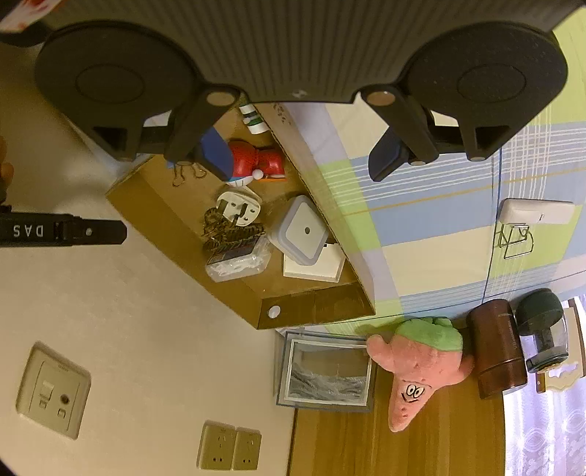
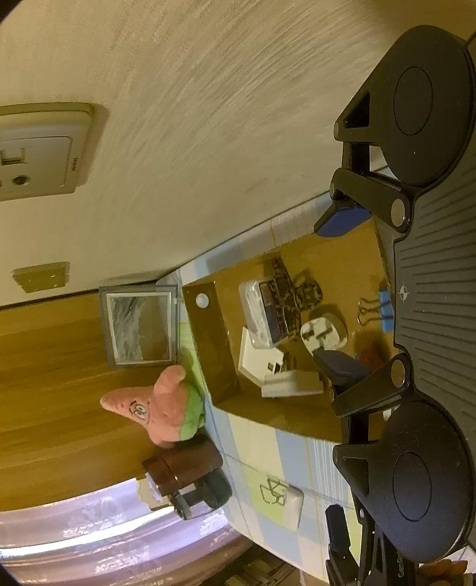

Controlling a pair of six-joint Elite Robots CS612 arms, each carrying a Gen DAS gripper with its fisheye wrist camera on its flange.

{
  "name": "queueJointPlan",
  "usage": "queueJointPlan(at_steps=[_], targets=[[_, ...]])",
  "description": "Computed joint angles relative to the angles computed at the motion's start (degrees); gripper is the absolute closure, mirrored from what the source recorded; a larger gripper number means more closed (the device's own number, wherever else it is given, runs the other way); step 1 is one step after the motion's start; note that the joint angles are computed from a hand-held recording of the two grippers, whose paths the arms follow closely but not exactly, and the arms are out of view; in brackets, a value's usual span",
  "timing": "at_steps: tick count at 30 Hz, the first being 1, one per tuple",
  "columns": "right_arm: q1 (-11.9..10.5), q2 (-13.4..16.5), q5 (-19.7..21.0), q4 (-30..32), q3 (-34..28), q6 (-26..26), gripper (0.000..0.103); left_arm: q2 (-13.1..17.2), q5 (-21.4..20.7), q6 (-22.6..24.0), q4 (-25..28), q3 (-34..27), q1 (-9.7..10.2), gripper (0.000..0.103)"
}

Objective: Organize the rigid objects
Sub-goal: 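Move both open grippers away from the box back over the table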

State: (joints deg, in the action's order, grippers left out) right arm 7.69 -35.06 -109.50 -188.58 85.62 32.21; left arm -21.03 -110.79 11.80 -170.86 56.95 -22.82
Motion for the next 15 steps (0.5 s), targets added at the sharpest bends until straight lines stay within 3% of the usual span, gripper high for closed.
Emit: queueJointPlan(at_steps=[15], targets=[[3.35,0.6,0.07,-0.31,-4.62,-3.15,0.037,-2.77,1.09,-1.18,-2.82,3.55,2.92,0.025]])
